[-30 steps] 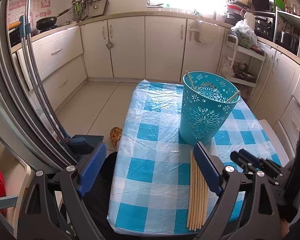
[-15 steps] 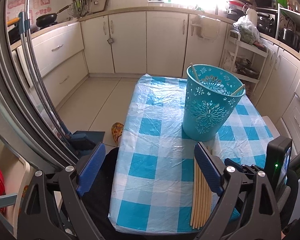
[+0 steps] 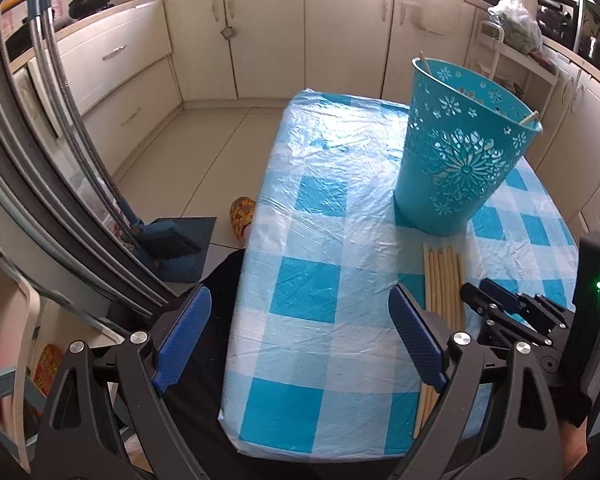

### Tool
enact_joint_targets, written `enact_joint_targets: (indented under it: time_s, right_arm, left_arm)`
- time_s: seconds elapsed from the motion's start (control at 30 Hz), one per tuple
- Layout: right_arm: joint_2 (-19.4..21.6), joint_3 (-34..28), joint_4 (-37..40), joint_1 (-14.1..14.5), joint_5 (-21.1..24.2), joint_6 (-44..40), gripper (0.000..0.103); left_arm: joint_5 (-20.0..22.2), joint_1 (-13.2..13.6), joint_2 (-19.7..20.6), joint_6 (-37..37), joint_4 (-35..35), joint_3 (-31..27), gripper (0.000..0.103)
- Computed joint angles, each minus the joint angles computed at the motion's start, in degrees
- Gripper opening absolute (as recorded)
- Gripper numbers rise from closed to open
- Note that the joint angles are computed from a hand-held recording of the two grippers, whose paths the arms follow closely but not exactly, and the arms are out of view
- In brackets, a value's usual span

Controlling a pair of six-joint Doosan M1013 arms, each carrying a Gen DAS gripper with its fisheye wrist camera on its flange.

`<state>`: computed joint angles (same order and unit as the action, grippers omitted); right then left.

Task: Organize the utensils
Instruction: 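Grasp another wooden chopstick from the bundle with the left gripper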

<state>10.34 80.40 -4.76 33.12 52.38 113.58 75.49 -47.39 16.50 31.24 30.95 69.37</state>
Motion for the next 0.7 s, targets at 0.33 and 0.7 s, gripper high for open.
enact_joint_targets:
  time_s: [0.33,0.7]
  right_arm:
    - [-0.35,-0.19,-0.66,-0.62,2.95,-7.98,0.015]
    - [-1.41,1.63,3.21,-2.79,0.44,-8.19,0.015]
  left_arm:
    - [-2.26,1.93,4.76,9.08,-8.62,-3.34,0.087]
    - [-0.22,3.24,9.65,12.68,-10.73,-7.60,0.087]
